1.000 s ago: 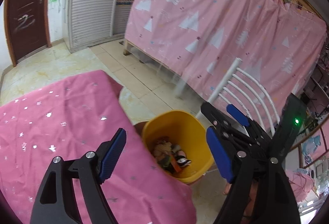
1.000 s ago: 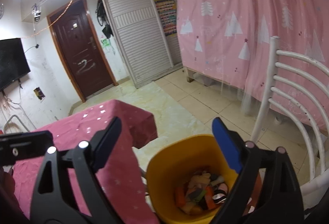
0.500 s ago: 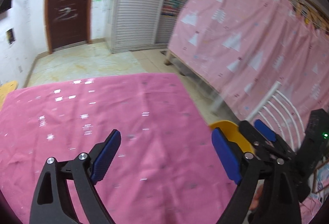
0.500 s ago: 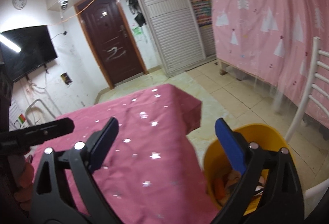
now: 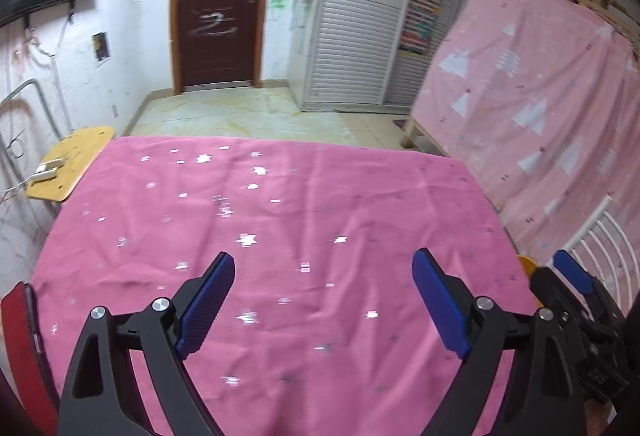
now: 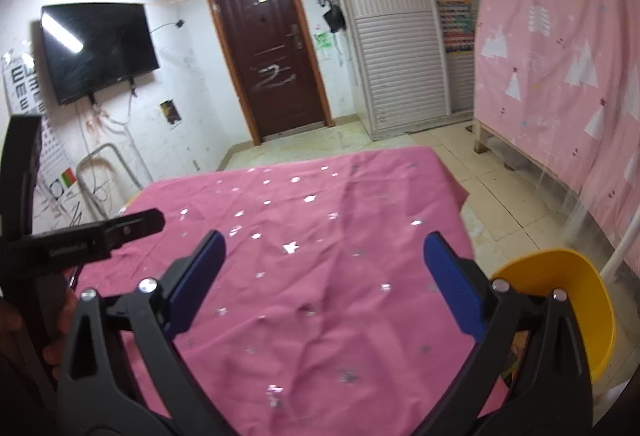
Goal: Collect trash
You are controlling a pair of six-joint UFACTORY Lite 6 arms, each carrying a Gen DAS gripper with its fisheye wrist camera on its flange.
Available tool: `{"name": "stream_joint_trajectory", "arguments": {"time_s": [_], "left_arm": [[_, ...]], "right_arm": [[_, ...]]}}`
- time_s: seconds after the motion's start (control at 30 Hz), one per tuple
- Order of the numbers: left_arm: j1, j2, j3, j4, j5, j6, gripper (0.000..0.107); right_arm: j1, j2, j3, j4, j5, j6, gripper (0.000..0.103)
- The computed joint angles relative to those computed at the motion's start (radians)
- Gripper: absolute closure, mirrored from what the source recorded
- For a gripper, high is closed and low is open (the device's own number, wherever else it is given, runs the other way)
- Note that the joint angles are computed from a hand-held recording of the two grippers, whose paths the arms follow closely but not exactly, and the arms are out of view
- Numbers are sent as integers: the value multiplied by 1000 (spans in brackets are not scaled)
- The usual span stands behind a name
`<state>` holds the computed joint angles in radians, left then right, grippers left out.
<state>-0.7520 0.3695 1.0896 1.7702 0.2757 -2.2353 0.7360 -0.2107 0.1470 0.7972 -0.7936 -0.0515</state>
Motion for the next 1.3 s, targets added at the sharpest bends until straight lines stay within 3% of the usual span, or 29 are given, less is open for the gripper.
{"name": "stream_joint_trajectory", "arguments": {"time_s": [0.57,1.3], "left_arm": [[101,-124,-197,123,71,-128,25],[139,-135,-224,176,73,-180,25]], "right_arm": [[143,135,131,108,-12,-74,8],[147,156,162,123,-8,-99,8]]}}
